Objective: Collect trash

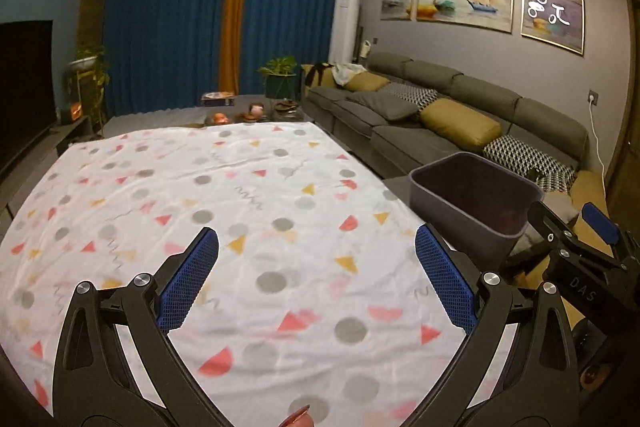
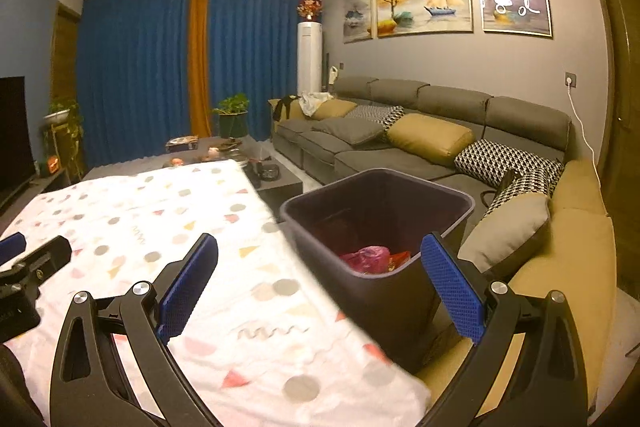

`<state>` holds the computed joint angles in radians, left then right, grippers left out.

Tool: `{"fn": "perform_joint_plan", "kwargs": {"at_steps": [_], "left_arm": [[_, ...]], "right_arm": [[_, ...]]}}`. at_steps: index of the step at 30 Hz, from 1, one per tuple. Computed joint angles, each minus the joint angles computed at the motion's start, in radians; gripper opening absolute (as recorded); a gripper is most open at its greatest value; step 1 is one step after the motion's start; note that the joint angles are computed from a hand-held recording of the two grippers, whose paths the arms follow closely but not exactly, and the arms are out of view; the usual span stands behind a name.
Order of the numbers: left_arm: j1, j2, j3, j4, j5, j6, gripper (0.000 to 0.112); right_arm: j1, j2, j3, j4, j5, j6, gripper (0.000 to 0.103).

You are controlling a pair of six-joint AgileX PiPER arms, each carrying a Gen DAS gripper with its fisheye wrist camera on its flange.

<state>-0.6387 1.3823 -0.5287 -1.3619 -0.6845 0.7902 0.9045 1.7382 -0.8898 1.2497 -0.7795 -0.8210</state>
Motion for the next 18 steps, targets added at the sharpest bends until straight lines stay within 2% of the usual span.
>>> {"fn": "perform_joint_plan", "kwargs": {"at_steps": [4,18], "left_arm": [[-0.070,-0.082,0.072,-0.063,-0.072,0.014,0.097],[-0.379,-0.323,0.211,-0.296,-0.343,0.098,0.097]], "right_arm": [[0.108,-0.026,0.034,0.058,-0.092,-0.021,0.097],[0.331,-0.095,0.083,0.175,-0.242,-0.046,0.097]]}}
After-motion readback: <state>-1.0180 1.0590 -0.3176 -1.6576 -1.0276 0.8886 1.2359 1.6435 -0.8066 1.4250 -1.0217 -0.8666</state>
